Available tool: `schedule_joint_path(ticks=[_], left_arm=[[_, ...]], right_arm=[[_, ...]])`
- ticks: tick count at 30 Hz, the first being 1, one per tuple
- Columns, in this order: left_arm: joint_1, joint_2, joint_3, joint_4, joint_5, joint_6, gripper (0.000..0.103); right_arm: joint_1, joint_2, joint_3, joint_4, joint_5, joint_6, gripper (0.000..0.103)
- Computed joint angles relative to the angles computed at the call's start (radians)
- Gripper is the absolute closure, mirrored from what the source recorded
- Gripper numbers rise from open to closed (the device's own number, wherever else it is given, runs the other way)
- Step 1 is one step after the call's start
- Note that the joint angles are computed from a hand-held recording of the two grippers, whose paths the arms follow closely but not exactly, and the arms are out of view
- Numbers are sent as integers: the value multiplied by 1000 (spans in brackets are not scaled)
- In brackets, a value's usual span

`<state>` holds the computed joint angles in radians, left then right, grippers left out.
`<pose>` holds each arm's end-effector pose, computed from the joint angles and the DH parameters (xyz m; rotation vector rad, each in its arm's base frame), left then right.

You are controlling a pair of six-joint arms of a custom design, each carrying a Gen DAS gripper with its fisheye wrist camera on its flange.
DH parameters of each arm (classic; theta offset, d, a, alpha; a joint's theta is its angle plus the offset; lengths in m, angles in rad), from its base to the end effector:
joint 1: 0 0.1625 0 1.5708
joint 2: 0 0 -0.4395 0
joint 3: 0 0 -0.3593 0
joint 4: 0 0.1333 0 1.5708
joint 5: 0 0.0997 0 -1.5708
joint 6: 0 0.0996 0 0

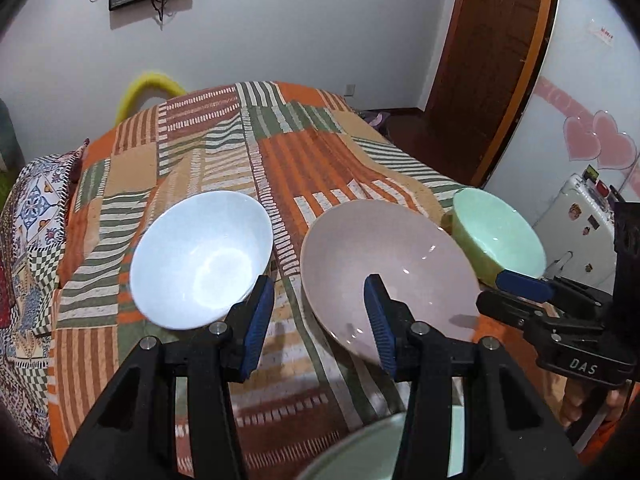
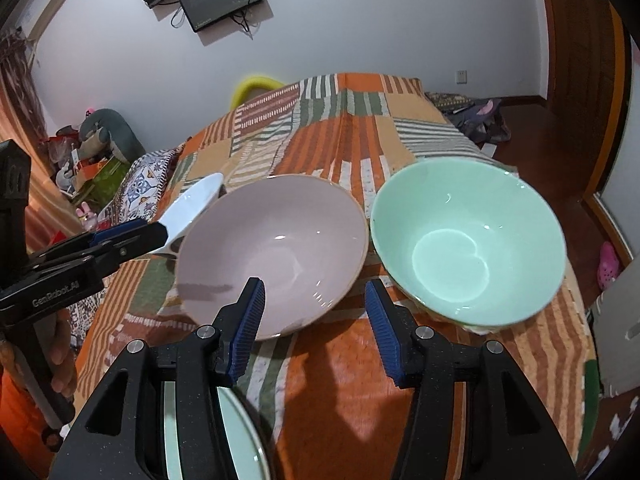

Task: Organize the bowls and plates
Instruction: 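Move both grippers to the pinkish-beige bowl and grip its rim, then lift the pinkish-beige bowl with both grippers and lower it onto the plate stack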

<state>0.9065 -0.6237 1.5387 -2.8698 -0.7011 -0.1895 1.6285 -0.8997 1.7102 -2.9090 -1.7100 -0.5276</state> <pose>-0.2620 -0.6742 0.1122 0.3475 2.3415 -0.8706 0.1572 -0.6487 0.2113 0.7586 -2.7008 0.6914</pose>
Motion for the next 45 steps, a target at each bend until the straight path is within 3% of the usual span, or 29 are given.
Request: schedule_joint_path(ticks=[6,9,16,20,27,45], left_arm=[[31,34,-36,-6,-31,35,56],[39,44,-44,-15,-44,46,57],[55,52,-61,6,-70,36,77],[53,56,-56,-3,-61,50,82],[47,40,-33,1,-55,53,86],[-73,-108,181,-70,15,-36,86]], right_arm=[[-14,18,-26,34,0,16,55],[-20,25,-34,35,2,21,64],[-11,42,-49,48,-18,7,71],[-16,49,-65,94,-14,41,71],[2,45,-25,-4,-53,9,77],[66,-38,65,-71,-19,-41,78]])
